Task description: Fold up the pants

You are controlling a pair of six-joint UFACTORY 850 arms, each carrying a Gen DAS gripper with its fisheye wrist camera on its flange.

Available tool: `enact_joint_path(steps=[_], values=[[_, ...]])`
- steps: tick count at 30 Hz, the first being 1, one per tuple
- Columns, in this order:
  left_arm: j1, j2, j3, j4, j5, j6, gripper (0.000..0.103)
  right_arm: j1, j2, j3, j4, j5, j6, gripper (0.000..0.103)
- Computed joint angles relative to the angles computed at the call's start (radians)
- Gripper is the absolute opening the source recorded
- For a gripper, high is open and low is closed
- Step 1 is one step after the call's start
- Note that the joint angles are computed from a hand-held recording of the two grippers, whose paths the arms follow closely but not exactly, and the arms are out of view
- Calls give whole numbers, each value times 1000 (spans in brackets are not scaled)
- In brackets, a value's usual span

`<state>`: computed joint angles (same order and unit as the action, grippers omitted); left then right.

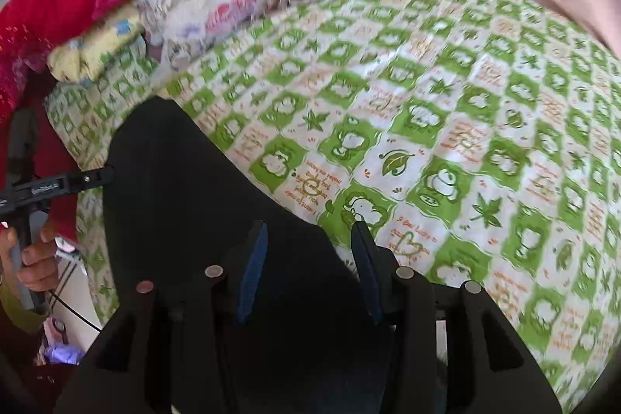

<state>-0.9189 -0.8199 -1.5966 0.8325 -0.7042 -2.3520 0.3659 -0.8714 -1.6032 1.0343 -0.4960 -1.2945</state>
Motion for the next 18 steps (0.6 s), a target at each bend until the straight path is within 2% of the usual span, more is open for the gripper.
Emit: enact_joint_path(steps=[3,4,5,7,8,10,11,14,15,18], values=[[15,-7,0,8,45,11,69,-2,-55,-76,-108,-85,94,44],[19,-12,-4,16,52,11,69,-1,-67,-93,-124,-110,99,38],[24,-20,-14,23,58,18,69,2,-64,-89,-123,-110,86,24],[33,-42,-40,40,65,40,57,9,-50,-78,-136,-82,79,16],[37,-51,-51,55,74,43,43,7,-46,-78,-127,-88,69,15],[38,-56,-65,100,80,12,25,1,-32,-70,-102,-89,35,14],[34,-45,-55,144,88,-25,19,-4,-19,-59,-73,-95,6,13],[0,16,-4,353,76,-199,18,-18,28,-14,32,-99,-93,10],[-19,41,14,417,48,-244,18,-21,42,0,71,-93,-125,10],[-49,85,50,515,-3,-295,18,-19,59,26,170,-28,-208,9]])
